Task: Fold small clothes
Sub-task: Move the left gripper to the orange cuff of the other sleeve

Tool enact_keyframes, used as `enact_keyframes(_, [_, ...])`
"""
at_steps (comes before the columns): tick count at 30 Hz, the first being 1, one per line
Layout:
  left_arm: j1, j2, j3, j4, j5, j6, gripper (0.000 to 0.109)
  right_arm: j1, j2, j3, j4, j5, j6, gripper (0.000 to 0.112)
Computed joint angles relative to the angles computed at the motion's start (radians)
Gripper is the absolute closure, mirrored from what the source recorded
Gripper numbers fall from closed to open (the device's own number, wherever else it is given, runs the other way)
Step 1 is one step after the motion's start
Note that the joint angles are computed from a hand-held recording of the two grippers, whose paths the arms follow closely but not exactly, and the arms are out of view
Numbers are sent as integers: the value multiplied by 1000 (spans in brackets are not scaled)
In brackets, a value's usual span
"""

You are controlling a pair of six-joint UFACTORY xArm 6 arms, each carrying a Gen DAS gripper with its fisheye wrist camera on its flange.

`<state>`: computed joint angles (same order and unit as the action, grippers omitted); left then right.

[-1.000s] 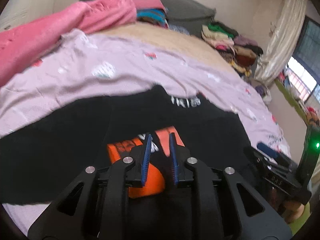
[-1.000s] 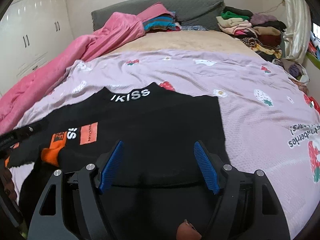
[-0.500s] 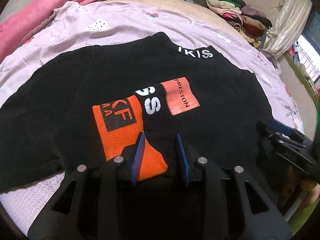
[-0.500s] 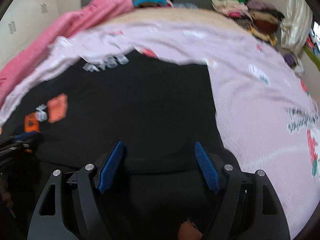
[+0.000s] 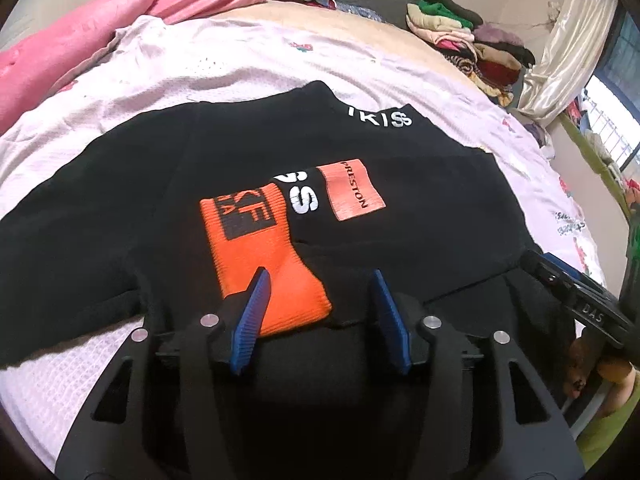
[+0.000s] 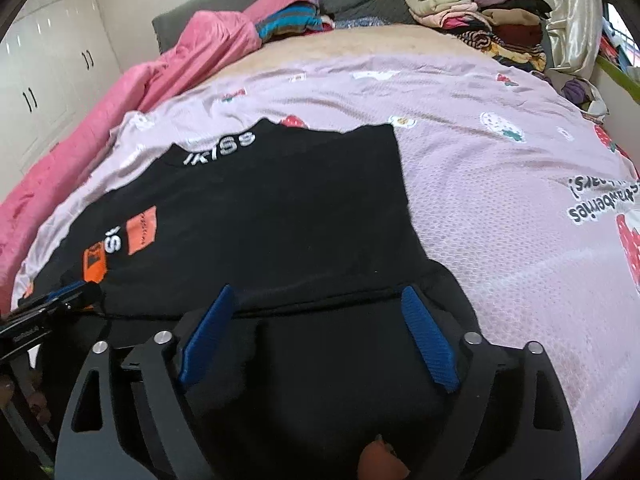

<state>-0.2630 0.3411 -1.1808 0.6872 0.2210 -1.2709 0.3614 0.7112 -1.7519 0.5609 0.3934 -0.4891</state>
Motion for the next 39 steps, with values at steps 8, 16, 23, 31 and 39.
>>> enact_keyframes(8, [19,-64,47,223,-6,-242,38,16,-69,72,123,-41,-114,14])
enact_keyframes(16, [12,-133,86,416,74,-438,15,45,-135,142,197,-73,-200,14])
enact_keyframes(23, [11,-187,137,480,112,-520,15,75,-174,183,234,-100,-251,14])
enact_keyframes(31, [29,-260,218,534,128,-620,15,119,-202,213,272,-131,-315,14])
enact_keyframes(39, [39,-312,274,558,136,-676,15,171,-214,218,310,-143,-389,14])
